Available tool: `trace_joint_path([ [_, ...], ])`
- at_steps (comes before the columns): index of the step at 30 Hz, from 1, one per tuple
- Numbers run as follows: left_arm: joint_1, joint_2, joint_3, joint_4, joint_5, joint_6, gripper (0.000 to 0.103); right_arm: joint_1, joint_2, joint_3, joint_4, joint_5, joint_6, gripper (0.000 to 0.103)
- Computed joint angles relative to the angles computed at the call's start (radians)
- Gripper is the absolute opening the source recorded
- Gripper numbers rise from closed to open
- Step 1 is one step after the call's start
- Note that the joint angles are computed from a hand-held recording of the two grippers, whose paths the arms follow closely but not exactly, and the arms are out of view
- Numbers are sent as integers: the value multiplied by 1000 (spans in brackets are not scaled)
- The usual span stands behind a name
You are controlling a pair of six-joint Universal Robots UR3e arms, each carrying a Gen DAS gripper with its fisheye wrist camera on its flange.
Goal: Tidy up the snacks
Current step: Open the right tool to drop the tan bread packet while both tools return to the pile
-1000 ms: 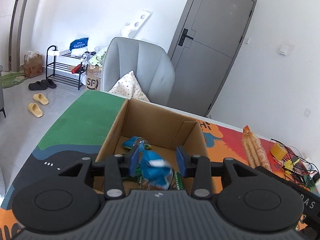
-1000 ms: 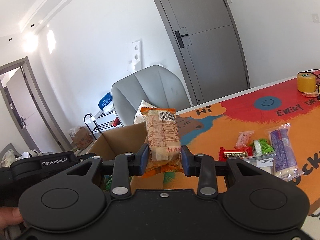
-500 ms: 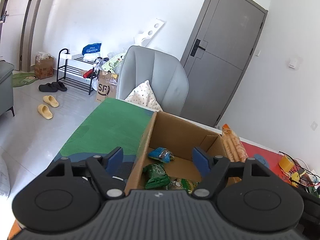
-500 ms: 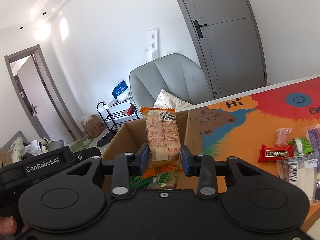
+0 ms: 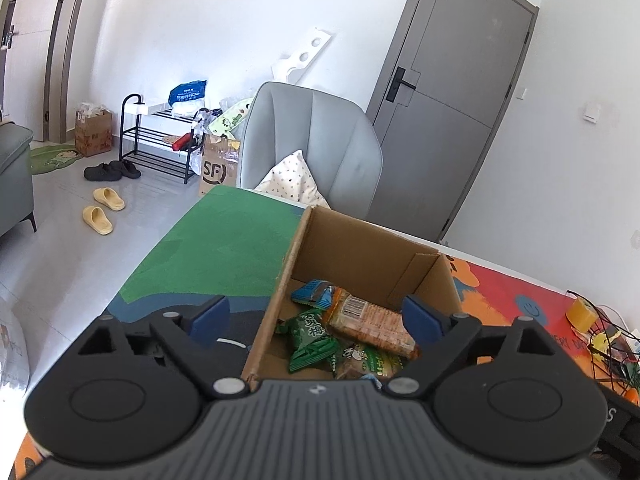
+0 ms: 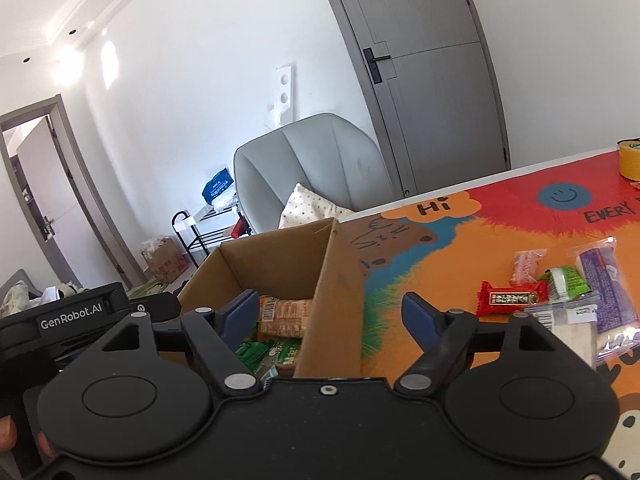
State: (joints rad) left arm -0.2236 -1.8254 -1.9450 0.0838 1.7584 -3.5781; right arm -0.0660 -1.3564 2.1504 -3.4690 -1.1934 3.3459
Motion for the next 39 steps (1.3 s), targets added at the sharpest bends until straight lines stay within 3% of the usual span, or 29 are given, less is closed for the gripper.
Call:
trace_joint_path([
  [8,-94,-44,77,-30,48,12,101,-103,-76,118,-23,21,-18,86],
  [20,-211,-147,231,-92,60,24,101,-305,-215,290,-39,90,-74,90],
  [27,-277,-228,341,-103,68,51,101,-455,-266,378,-53,174,-109,90],
  [35,-341,-345,529,-191,84,67,101,-609,-291,441,-25,294,-174,83],
  [39,-349,-397,616,-262,78,53,100,-640,-266,437,-21,307,-192,81],
])
